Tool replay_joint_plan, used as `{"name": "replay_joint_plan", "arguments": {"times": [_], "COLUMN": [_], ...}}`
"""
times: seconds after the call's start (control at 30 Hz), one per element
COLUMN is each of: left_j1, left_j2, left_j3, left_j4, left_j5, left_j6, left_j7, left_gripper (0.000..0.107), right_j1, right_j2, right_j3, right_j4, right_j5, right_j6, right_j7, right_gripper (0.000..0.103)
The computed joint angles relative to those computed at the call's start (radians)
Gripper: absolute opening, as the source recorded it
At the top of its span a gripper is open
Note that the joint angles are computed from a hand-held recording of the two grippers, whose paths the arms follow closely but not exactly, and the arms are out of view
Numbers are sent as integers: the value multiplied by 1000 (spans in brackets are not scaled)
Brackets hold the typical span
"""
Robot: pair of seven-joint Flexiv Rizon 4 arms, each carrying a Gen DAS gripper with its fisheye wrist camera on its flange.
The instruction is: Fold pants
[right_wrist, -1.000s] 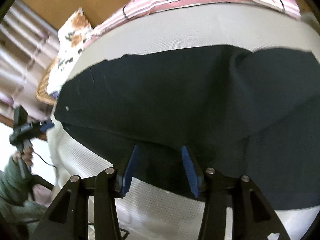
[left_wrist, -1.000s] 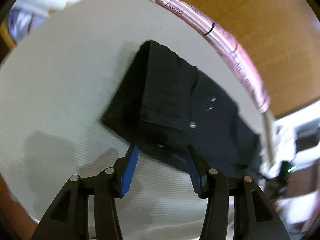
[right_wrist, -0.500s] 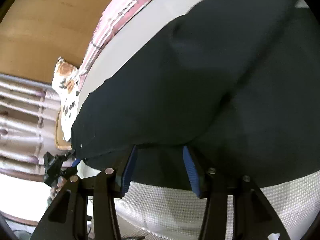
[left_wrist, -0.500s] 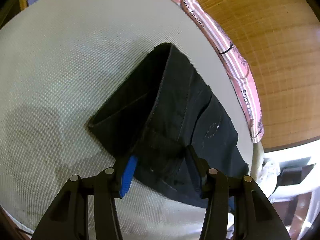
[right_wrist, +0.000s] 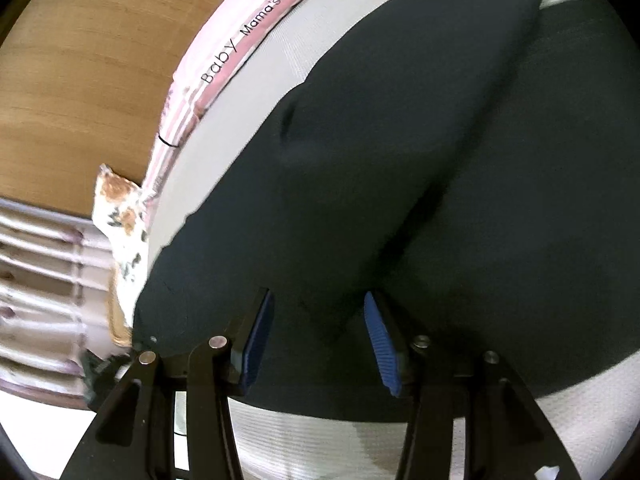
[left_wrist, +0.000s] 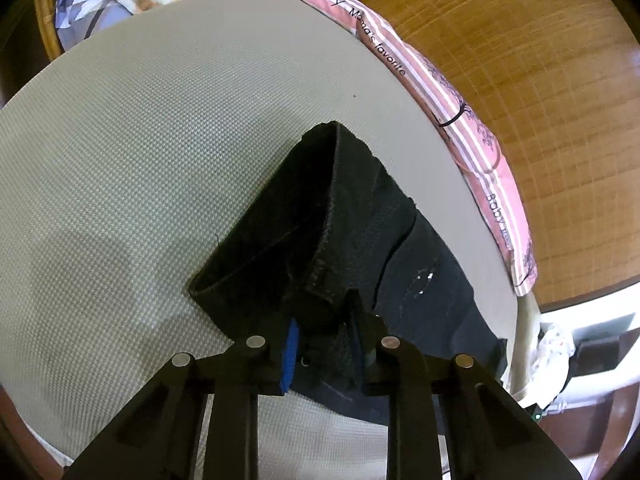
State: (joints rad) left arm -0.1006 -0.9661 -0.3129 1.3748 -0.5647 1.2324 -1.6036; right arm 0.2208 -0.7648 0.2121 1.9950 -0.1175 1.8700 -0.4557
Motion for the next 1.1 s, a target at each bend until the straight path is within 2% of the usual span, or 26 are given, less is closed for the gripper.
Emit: {"name": "replay_joint_plan", "arguments": {"times": [0.23,0.33,0.37,0.4,0.47,0.5,0.7,0.8,0.87,1.0,1.03,1.1], "left_j1": [10,0,-4,-9,-36,-43,-82,-99,-114,-144,-158,-178], "left_j2": [10,9,9,9,1,-1,-11,-24,-33,-48,-48,-48], "left_j3": [-7,15,28,40,88,100,183,218,241,281,298,321], "left_j4": [0,-8,-12,-14,-45,-55,-133,-176,-197,-222,-224,-234], "left_j5": [-4,9,18,27,65,82,209,271,312,371,394,429], "left_j6": [-4,-16,-25,-34,-72,-81,-182,-231,-251,-261,-256,-255], "left_j7": [20,15,11,7,-14,-16,10,31,43,22,12,-9], "left_gripper": [21,21,21,21,21,21,21,21,21,22,22,25], "right_j1": [90,72,59,52,51,60,331,403,407,297,297,237], "right_j2": [-16,-31,-32,-29,-7,5,144,174,174,134,132,134], "right_j3": [-119,-111,-101,-97,-99,-105,-353,-407,-401,-281,-284,-224], "right_j4": [-22,-37,-40,-39,-26,-13,87,119,129,102,107,101], "right_j5": [64,67,61,53,47,58,111,96,83,69,62,56], "right_j6": [41,58,54,52,29,30,-114,-164,-184,-213,-198,-193], "right_j7": [0,-5,-7,-14,-21,-20,-45,-39,-27,-13,-5,-13], "right_gripper": [45,44,42,29,13,10,9,9,9,9,9,15]}}
